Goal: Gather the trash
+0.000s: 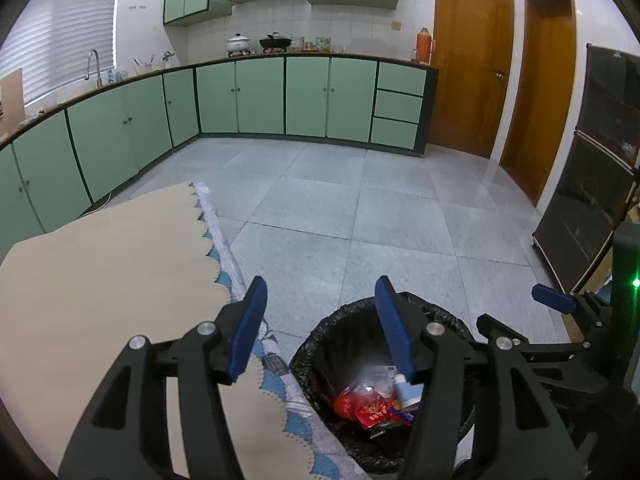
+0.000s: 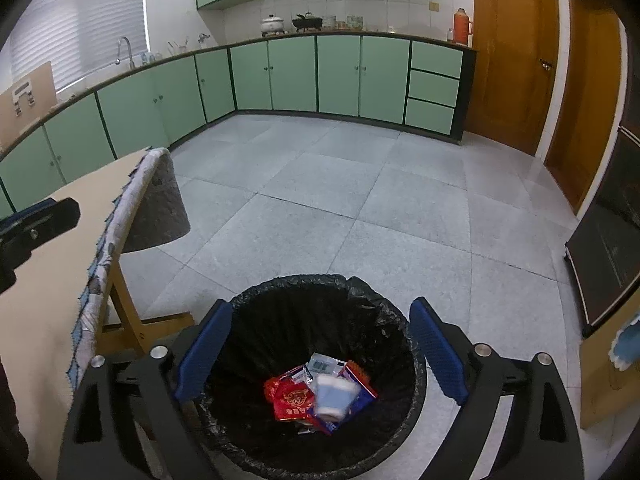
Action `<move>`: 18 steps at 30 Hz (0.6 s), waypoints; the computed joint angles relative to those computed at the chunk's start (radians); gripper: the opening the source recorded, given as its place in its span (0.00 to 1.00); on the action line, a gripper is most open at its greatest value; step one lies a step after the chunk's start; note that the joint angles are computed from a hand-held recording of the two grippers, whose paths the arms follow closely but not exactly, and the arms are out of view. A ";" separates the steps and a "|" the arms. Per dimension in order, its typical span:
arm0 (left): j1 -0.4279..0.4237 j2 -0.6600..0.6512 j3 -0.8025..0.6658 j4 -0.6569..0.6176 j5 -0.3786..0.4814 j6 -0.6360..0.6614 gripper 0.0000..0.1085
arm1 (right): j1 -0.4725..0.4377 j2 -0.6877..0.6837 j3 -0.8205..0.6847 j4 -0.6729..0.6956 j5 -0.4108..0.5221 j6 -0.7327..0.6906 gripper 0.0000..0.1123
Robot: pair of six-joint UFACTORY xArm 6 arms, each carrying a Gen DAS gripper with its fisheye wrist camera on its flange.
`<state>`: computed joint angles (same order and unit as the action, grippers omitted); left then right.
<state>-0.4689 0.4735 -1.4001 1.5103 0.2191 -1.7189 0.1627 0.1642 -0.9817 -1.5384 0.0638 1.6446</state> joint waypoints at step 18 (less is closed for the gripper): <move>-0.009 -0.275 0.257 0.295 0.071 -0.286 0.74 | 0.081 -0.251 0.211 0.592 -0.056 -0.535 0.86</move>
<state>-0.4778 0.1986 -1.1435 1.8053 0.2904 -2.0053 0.2436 -0.0873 -0.7703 -0.9464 0.0077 1.1100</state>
